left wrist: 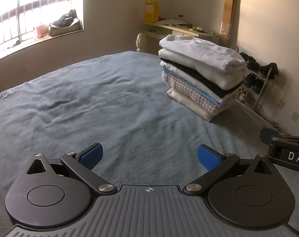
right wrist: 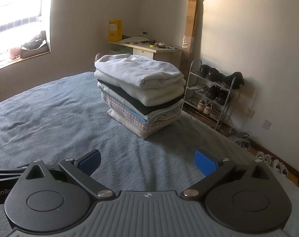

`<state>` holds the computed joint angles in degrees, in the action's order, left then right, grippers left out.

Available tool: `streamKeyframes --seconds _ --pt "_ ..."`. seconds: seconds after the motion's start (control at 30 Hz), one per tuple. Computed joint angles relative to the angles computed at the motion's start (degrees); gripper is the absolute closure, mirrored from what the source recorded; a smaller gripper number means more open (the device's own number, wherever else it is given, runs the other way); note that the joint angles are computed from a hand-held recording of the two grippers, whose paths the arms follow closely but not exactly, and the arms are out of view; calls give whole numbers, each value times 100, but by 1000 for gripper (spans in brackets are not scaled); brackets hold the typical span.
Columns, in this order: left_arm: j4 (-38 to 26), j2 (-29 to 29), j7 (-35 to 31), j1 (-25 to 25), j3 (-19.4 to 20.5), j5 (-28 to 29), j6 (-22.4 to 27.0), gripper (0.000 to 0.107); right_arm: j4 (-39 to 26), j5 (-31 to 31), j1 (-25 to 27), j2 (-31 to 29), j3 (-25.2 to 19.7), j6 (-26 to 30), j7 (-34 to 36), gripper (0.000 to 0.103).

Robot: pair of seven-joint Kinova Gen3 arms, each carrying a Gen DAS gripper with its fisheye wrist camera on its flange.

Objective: Fold clothes

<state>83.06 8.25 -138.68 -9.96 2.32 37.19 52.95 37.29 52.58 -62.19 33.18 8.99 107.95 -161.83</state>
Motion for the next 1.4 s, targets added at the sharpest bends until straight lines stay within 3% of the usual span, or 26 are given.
streamKeyframes --seconds 1.4 --pt "-25 20 69 28 14 -92 3 5 46 13 -49 -21 -17 21 -89 0"
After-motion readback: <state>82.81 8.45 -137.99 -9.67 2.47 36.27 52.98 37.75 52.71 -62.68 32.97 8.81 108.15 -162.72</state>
